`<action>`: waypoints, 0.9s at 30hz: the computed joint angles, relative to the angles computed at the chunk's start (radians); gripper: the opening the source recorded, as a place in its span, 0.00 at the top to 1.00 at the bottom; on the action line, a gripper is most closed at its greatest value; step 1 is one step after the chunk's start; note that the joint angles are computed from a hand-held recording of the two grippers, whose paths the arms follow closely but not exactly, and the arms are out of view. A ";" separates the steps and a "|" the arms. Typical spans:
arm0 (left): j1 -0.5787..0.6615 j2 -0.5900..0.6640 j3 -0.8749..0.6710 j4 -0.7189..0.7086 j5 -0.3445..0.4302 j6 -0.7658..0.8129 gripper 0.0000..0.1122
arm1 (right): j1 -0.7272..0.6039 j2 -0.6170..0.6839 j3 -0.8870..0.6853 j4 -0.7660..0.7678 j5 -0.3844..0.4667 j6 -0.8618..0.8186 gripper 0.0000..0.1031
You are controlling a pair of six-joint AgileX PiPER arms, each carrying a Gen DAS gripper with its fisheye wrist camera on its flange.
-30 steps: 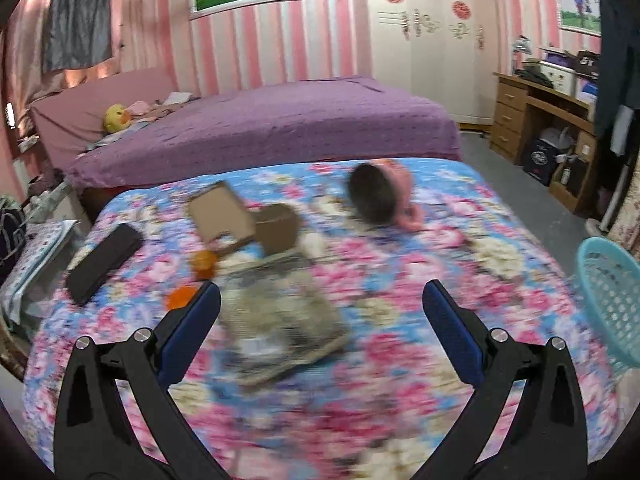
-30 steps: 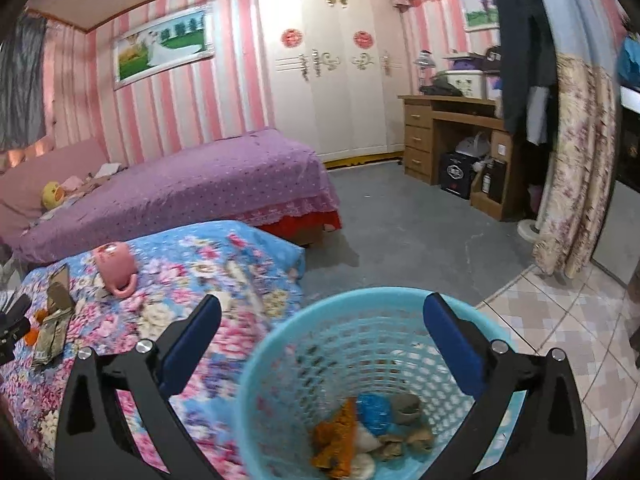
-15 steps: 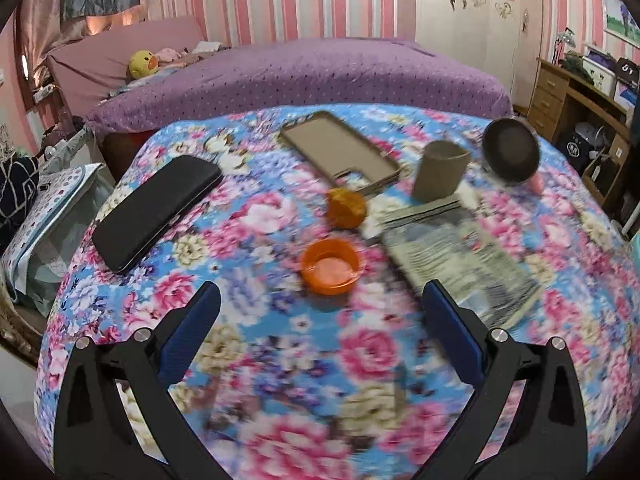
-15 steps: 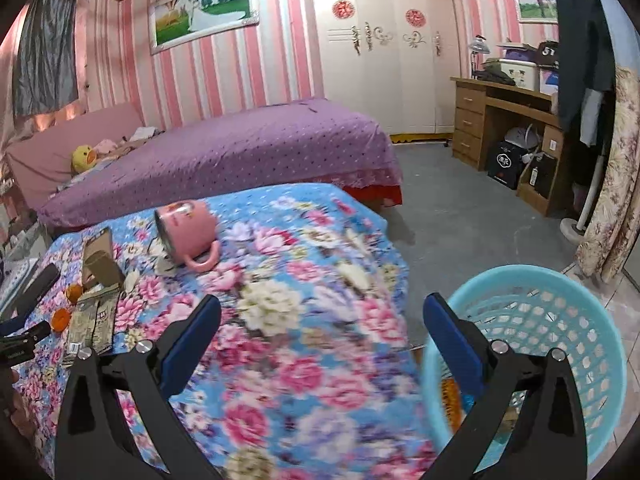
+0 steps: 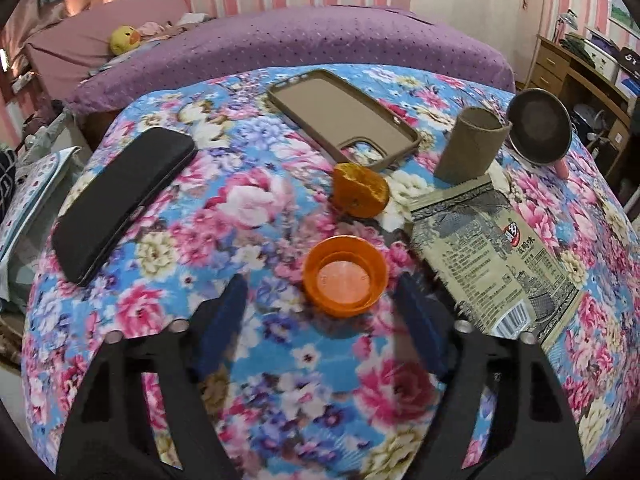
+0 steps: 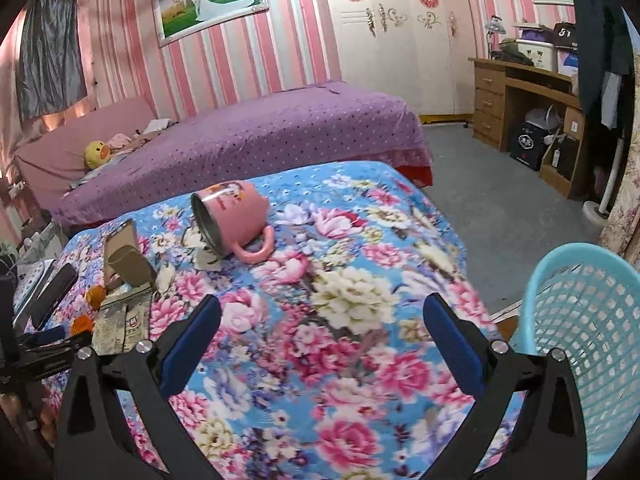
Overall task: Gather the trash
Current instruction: 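Grasp the orange bowl with the left gripper while the right gripper grasps the clear snack packet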
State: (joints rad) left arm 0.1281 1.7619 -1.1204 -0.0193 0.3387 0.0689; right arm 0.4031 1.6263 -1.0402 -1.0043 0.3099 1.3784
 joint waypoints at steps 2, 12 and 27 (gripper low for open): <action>-0.001 -0.008 0.012 -0.073 -0.013 0.083 0.55 | 0.022 0.021 -0.026 0.040 0.027 -0.061 0.04; 0.019 -0.158 0.191 -0.053 -0.128 0.114 0.65 | 0.156 0.120 -0.130 0.155 0.041 -0.204 0.04; 0.158 -0.201 0.217 -0.188 -0.149 0.261 0.65 | 0.244 0.338 -0.387 0.631 0.131 -0.730 0.32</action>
